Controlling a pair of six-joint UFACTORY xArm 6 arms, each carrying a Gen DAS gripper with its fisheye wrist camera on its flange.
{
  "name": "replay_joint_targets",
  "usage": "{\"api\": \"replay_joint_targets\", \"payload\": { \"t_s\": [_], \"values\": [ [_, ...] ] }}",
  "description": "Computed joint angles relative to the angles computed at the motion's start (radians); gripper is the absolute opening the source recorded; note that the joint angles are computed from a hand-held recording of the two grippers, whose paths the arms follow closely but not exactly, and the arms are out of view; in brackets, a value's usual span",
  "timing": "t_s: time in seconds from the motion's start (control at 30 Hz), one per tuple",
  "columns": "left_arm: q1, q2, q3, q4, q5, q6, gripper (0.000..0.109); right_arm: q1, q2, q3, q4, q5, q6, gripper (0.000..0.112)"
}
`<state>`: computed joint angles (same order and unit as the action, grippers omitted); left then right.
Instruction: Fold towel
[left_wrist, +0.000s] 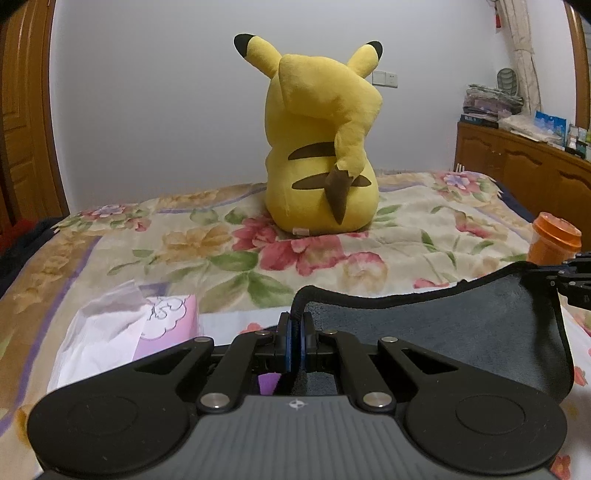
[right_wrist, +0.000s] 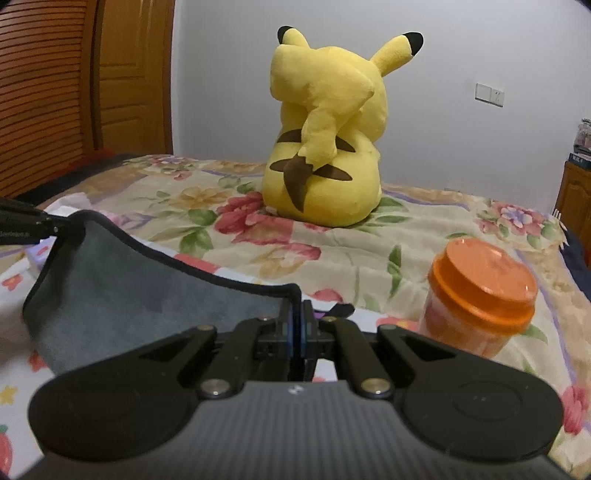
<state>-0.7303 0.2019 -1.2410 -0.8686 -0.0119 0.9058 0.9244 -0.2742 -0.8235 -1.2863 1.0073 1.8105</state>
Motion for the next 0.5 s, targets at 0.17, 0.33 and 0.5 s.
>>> {"api": "replay_joint_targets", "payload": {
  "t_s": [0.17,0.33,0.5],
  "values": [
    [0.014,0.047,-0.039,0.135,-0.007,-0.136,0.008,-0.028,0.017,-0.018,-0.018,0.000,-0.009,0.004],
    [0.041,0.106,-0.075,0.373,-0.027,-0.345,0.008,-0.068,0.049,-0.035,-0.027,-0.022,-0.018,0.004],
    [0.078,0.170,-0.120,0.672,-0.011,-0.618,0.008,-0.113,0.091,-0.049,-0.023,-0.057,-0.019,0.004]
  ]
}}
